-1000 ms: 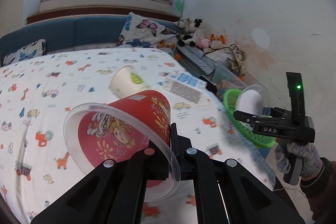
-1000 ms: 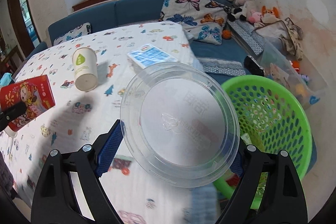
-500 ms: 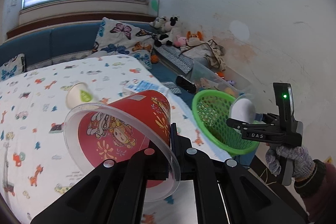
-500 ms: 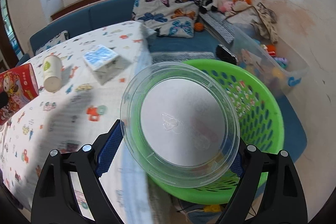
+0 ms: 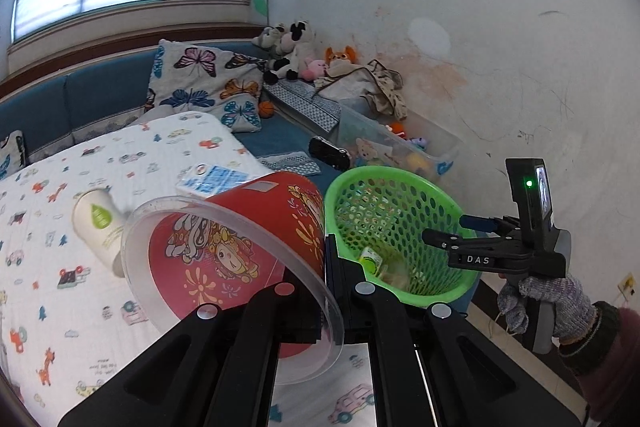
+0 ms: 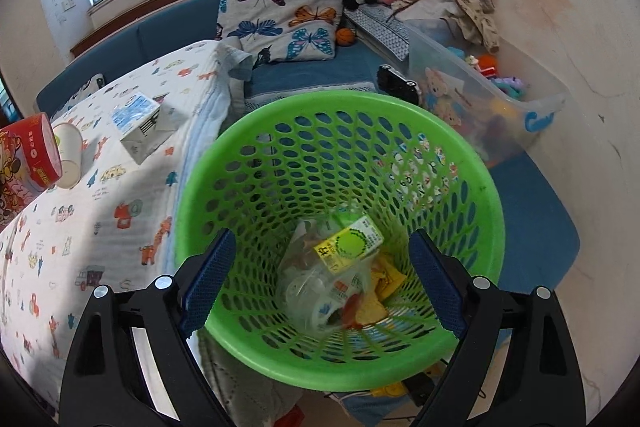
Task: Collect trash
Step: 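Carry the clear lid with the right gripper into the green basket and release it, then lower the red paper cup with the left gripper into the green basket and release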
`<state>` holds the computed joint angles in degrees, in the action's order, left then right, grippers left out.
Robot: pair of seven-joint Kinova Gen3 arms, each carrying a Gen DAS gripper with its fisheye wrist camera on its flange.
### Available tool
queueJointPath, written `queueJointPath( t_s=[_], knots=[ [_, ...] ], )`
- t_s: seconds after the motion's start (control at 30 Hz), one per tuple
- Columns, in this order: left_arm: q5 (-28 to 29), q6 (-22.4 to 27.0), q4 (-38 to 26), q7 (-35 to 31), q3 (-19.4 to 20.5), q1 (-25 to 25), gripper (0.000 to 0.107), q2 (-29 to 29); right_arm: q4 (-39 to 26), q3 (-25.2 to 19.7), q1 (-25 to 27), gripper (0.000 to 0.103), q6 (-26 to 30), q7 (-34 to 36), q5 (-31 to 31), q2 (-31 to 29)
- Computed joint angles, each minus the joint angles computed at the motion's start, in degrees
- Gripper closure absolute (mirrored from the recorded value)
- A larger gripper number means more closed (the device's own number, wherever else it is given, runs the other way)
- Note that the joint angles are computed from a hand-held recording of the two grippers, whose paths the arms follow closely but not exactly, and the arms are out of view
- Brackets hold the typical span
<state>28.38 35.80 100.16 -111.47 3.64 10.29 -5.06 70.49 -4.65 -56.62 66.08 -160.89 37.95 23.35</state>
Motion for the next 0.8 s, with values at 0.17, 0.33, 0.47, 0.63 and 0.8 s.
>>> queueJointPath(
  t_s=[0.17, 0.33, 0.47, 0.63, 0.8],
  knots=[
    [-2.0, 0.1, -2.3, 1.8, 1.9, 1.0, 0.105, 2.2, 2.4, -0.1, 0.3, 0.014, -0.7, -1.3, 0.8, -1.7],
    [-4.4, 0.3, -4.5, 3.8, 3.8, 2.2, 0.105, 4.9, 4.6, -0.9, 0.2, 0.014, -0.4, -3.2, 2.3, -3.6],
    [-6.9, 0.5, -6.1, 6.0, 5.1, 3.4, 0.105, 7.1, 6.5, -1.9, 0.6, 0.014, -0.1, -4.7, 3.4, -5.3],
    [-8.1, 1.8, -8.2, 8.0, 6.2, 4.5, 0.105, 9.9, 9.0, -3.2, 1.1, 0.014, 0.3, -7.0, 4.7, -7.3],
    [-11.1, 3.0, -10.9, 11.1, 7.2, 6.4, 0.105, 13.2, 11.5, -4.6, 2.1, 0.014, 0.1, -9.0, 5.4, -9.0]
  ],
)
